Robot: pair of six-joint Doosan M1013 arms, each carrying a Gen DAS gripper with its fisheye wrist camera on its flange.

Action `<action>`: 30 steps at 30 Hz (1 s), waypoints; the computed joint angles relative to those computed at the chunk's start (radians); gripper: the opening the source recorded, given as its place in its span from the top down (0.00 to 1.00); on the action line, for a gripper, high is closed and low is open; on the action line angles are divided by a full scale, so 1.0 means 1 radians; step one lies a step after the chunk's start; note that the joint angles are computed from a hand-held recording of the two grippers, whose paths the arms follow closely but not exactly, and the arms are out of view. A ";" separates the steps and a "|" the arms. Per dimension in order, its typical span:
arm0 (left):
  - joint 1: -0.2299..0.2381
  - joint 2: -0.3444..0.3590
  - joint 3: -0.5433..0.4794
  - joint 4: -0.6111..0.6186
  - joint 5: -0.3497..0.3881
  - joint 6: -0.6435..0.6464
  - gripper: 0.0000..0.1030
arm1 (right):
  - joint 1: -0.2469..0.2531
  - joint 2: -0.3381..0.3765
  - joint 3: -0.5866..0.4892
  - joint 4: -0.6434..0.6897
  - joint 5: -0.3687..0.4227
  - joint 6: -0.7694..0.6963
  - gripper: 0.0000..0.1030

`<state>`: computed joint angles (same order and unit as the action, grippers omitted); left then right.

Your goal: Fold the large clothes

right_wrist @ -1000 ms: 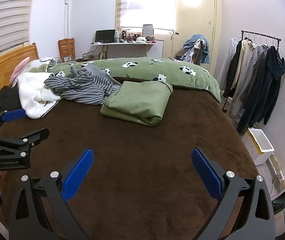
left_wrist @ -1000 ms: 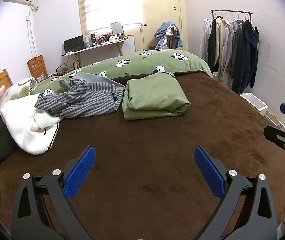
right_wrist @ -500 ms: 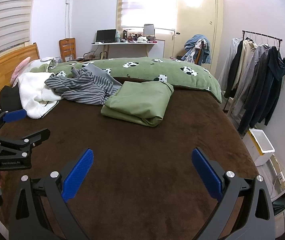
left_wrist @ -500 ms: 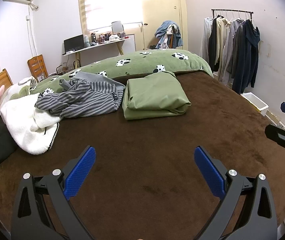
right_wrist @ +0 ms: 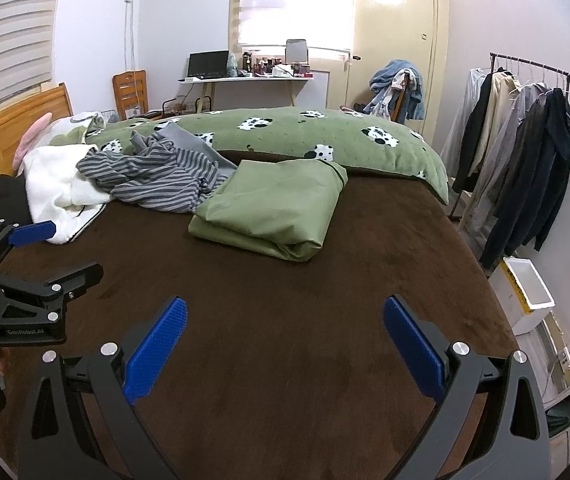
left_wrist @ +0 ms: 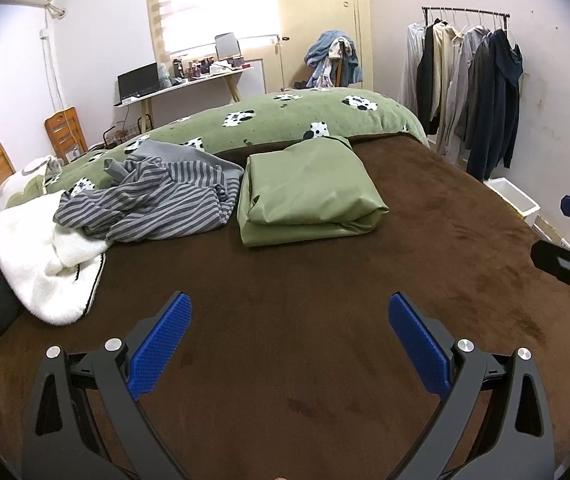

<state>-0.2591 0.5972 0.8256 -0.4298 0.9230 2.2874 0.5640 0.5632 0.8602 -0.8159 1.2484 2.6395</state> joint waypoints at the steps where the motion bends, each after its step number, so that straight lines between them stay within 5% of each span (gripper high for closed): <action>1: -0.004 0.017 -0.027 0.008 0.010 -0.007 0.06 | -0.007 0.001 -0.001 0.003 -0.005 -0.003 0.06; 19: -0.051 0.226 -0.348 0.093 0.135 -0.111 0.06 | -0.105 0.075 -0.073 0.073 -0.057 -0.118 0.06; 30: -0.061 0.238 -0.347 0.114 0.134 -0.125 0.06 | -0.119 0.067 -0.038 0.081 -0.080 -0.108 0.06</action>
<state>-0.3201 0.8353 0.4790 -0.3153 1.0574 2.1622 0.4452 0.6298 0.8220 -0.7350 1.1683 2.5316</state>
